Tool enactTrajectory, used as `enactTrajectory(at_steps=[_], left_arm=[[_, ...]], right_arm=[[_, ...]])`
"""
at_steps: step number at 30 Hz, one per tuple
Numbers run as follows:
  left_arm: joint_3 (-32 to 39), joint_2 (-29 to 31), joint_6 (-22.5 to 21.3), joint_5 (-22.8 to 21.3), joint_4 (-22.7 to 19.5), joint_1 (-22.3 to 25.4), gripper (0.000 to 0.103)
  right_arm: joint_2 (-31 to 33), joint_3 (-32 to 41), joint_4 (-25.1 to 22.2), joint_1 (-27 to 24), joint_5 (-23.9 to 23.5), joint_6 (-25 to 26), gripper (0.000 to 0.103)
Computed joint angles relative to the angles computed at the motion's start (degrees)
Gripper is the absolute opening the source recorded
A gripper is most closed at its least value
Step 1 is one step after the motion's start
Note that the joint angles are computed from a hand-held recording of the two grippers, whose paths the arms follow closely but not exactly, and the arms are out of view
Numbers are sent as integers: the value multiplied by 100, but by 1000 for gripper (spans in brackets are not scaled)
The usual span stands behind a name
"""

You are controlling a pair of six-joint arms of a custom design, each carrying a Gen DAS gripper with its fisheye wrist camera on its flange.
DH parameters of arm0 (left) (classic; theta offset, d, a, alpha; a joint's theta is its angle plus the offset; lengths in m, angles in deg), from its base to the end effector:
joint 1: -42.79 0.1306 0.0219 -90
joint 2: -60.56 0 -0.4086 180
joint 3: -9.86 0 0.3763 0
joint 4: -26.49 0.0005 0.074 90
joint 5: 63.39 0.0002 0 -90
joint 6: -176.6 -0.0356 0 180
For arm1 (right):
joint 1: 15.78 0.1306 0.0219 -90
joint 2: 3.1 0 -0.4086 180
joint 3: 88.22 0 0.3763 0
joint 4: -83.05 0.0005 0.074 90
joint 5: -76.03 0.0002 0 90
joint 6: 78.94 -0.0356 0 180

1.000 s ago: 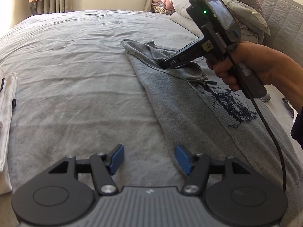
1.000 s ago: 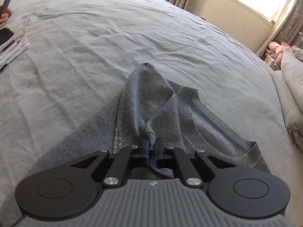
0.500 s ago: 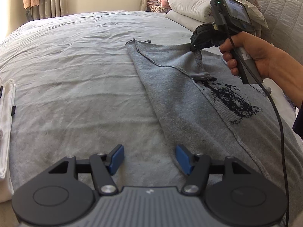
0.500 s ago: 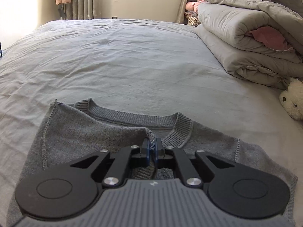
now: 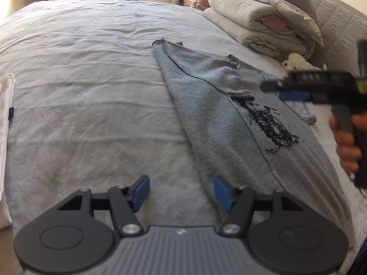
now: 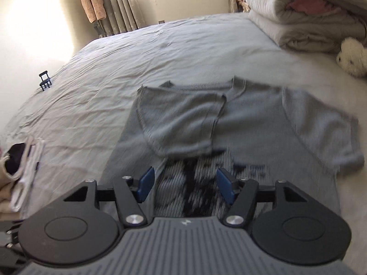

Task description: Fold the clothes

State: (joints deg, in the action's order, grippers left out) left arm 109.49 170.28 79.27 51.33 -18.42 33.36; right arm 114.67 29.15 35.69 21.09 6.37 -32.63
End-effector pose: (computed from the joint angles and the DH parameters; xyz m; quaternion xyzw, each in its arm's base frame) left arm 0.5806 -0.1120 0.3621 0.1995 0.9123 -0.2095 0.2899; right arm 0.5362 0.3861 0.4099 0.1181 0.9128 0.1036 0.3771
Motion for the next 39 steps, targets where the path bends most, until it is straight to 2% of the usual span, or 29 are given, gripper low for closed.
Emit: enactTrajectory(at_steps=[3, 5, 8, 10, 12, 15, 16, 17, 18, 19, 21, 24, 27, 31, 33, 36, 38, 39], left_arm=[[-46, -82, 45, 139, -131, 25, 64], [-42, -115, 169, 319, -287, 62, 64], [-90, -192, 329, 606, -545, 84, 63], [-211, -291, 356, 722, -649, 51, 64], [-485, -488, 330, 581, -504, -61, 63], [-789, -709, 407, 471, -292, -164, 63], [-891, -778, 448, 435, -215, -196, 62], [-1002, -851, 462, 376, -133, -237, 61], [-1091, -905, 424, 341, -85, -268, 56], [-1174, -954, 377, 312, -44, -297, 52], [-1282, -1003, 347, 319, -30, -345, 26], [-1353, -1042, 486, 335, -57, -333, 8], [-1288, -1044, 627, 524, -263, -207, 5], [-1287, -1189, 493, 624, -383, -76, 4], [-1311, -1228, 415, 640, -408, -38, 4], [-1344, -1245, 275, 548, -461, -33, 4], [-1377, -1245, 181, 438, -460, -61, 4], [-1388, -1249, 142, 413, -449, -71, 4]], right_arm=[[-649, -1122, 496, 491, -122, -1078, 64], [-899, -1526, 621, 819, 126, -1418, 64], [-1150, -1878, 627, 1293, 580, -2026, 64], [-1161, -1968, 619, 1479, 699, -2255, 64], [-1103, -1988, 607, 1599, 733, -2350, 63], [-884, -1731, 133, 1736, 1028, -2254, 41], [-827, -1665, -14, 1774, 1158, -2288, 27], [-812, -1665, -7, 1786, 1180, -2351, 12], [-878, -1812, 234, 1771, 1096, -2433, 8], [-949, -1952, 457, 1767, 1052, -2608, 8], [-1091, -2220, 831, 1749, 978, -2996, 8], [-1340, -2672, 1450, 1708, 794, -3520, 8], [-1608, -3152, 2254, 1668, 622, -3960, 8], [-1861, -3666, 3428, 1623, 367, -4325, 8], [-1878, -3705, 3456, 1613, 344, -4462, 8], [-1835, -3676, 3129, 1605, 280, -4634, 8], [-1793, -3705, 3154, 1613, 215, -4735, 8], [-1744, -3633, 2997, 1652, 304, -4637, 8]])
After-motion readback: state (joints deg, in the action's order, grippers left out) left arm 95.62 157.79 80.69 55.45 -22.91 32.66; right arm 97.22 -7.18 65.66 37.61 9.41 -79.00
